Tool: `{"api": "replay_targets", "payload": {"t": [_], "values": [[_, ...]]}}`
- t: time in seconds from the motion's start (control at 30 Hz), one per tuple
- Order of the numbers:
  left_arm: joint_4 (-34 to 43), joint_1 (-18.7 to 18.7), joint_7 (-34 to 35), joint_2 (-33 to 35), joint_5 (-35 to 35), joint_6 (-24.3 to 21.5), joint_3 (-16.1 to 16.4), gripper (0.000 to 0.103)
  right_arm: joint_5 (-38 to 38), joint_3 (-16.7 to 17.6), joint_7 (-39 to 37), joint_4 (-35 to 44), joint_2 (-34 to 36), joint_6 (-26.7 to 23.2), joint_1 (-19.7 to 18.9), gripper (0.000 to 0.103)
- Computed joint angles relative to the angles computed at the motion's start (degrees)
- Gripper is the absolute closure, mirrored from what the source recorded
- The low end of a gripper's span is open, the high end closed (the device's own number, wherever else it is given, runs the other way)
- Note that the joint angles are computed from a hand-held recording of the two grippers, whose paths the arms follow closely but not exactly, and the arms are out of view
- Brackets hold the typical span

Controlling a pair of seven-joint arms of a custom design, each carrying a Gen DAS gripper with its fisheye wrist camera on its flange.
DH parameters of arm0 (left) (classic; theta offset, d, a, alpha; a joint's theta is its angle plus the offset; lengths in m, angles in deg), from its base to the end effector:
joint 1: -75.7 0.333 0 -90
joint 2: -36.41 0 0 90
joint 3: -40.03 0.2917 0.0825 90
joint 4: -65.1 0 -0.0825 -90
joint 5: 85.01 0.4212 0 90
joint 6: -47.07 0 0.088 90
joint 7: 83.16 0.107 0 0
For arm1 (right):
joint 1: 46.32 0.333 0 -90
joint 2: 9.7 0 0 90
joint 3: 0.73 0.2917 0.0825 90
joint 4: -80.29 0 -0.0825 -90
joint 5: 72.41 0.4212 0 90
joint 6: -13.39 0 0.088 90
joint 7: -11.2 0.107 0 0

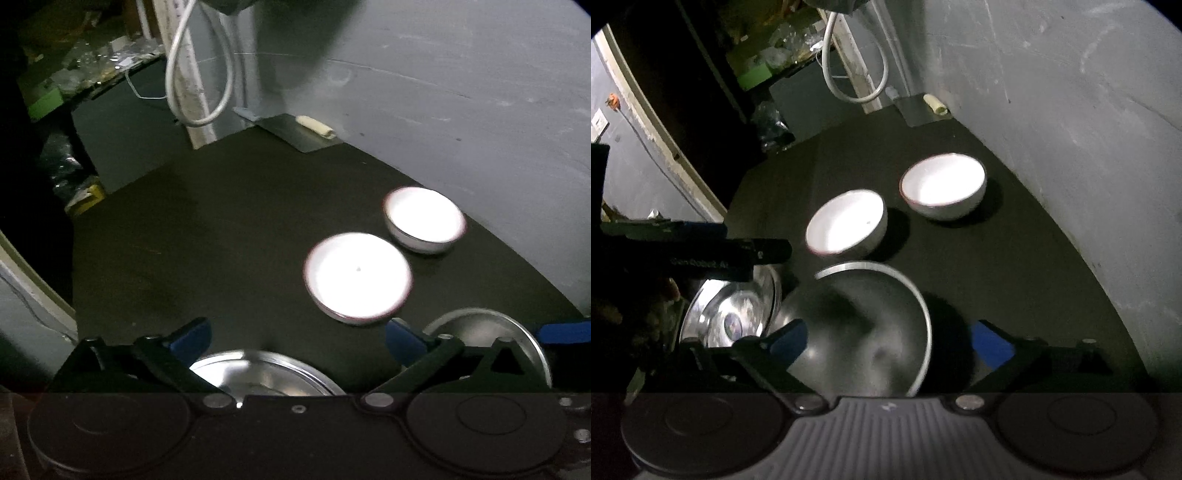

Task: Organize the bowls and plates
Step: 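Move both grippers to the red-rimmed white bowl, then close both grippers on the rim of the red-rimmed white bowl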

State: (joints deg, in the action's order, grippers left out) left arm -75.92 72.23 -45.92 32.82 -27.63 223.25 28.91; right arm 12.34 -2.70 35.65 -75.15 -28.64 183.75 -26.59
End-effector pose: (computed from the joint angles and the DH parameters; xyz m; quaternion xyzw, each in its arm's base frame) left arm 0.4843 -0.1959 0.3200 -0.5499 0.7597 -0.2442 0.2466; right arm 0.4211 0.0641 0.3032 -0.6692 0.6435 -0.0872 0.3612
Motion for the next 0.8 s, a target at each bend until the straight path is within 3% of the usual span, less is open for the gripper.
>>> {"api": "replay_targets", "payload": {"t": [0.17,0.5,0.6,0.67,0.8], "values": [[4.74,0.01,-1.36,4.73,0.08,-1.0,1.57,0.001,5.66,1.02,-5.51,6.83,6.49,1.12,-0.58,0.0],[12.12,-1.87,15.77,13.73,-18.22,-1.0,3.38,0.001,3.25,4.17,-2.29,16.18,16.51,1.79,-3.41,0.001],[12.62,0.68,25.37,14.93,-27.79,-1.14,0.03,0.001,1.72,4.56,-1.06,17.45,18.0,1.06,-3.97,0.007],[12.87,0.82,28.43,15.45,-31.22,-0.91,-0.44,0.003,0.26,4.89,0.1,17.96,18.79,0.95,-4.21,0.011],[12.8,3.88,37.91,16.07,-41.23,-1.28,-4.49,0.011,-2.02,5.34,1.88,18.64,19.84,0.31,-4.63,0.02]]}}
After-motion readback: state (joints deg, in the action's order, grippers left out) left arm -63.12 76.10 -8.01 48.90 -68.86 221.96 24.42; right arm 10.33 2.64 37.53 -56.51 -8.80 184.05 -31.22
